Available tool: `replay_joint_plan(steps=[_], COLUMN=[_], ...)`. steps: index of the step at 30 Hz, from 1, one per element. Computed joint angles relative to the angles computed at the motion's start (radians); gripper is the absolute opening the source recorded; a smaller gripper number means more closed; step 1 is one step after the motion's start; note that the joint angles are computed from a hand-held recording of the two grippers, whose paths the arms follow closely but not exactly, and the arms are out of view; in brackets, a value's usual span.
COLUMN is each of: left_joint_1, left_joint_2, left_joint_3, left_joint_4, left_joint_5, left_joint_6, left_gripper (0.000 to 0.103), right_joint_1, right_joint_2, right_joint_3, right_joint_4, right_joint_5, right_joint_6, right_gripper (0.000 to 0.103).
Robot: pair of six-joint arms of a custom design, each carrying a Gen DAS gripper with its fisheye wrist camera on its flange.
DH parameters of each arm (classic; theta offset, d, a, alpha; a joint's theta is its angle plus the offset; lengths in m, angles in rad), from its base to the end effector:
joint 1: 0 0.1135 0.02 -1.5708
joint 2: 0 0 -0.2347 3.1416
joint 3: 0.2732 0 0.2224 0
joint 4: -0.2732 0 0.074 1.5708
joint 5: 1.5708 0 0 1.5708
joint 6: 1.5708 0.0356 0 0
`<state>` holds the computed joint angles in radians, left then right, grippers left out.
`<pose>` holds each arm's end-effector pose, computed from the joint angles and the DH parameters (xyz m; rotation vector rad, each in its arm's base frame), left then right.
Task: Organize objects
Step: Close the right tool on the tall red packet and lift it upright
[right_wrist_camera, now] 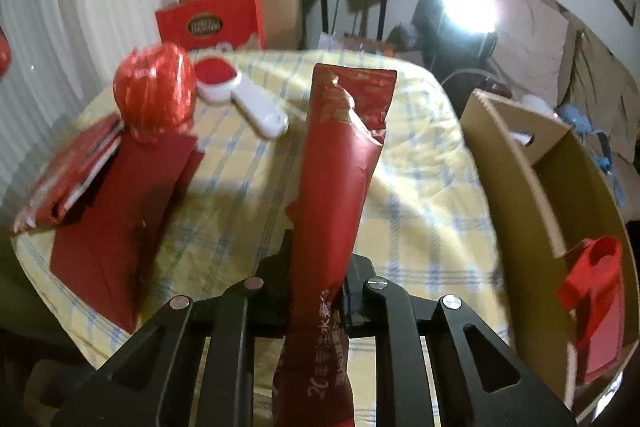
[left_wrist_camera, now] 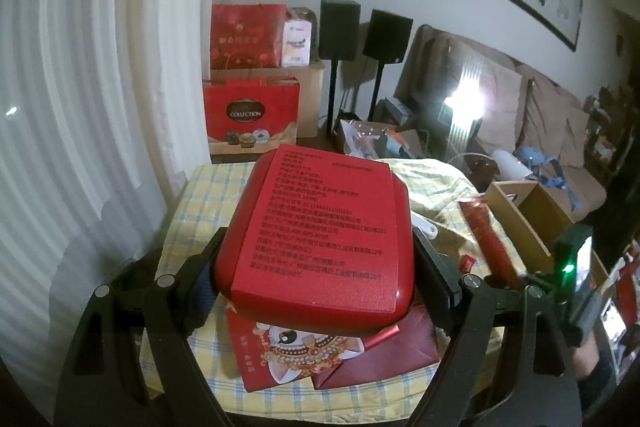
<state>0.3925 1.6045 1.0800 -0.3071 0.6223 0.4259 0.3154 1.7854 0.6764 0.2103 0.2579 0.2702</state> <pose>0.2968 0.1004 0.2167 0.3130 2.2108 -0.3122 0.2753 0.0803 0.0930 0.0551 2.4291 -0.0566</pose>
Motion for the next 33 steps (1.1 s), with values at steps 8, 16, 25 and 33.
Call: replay_joint_plan(steps=[8, 16, 25, 33], left_joint_1=[-0.005, -0.018, -0.062, -0.124], left_joint_2=[0.020, -0.023, -0.060, -0.109], left_joint_3=[-0.007, -0.035, -0.067, -0.082], left_joint_4=[0.006, 0.027, 0.022, 0.018], left_joint_5=[-0.062, -0.111, -0.174, -0.181], left_joint_6=[-0.013, -0.056, -0.111, -0.232], left_gripper=[0.083, 0.083, 0.083, 0.083], right_joint_1=[-0.008, -0.065, -0.225, -0.354], right_joint_2=[-0.226, -0.391, -0.534, -0.680], right_joint_3=[-0.132, -0.208, -0.303, -0.298], right_joint_4=[0.043, 0.047, 0.075, -0.023], right_joint_5=[-0.024, -0.088, -0.200, -0.355], right_joint_6=[-0.052, -0.168, -0.295, -0.355], right_gripper=[0.014, 0.014, 0.014, 0.014])
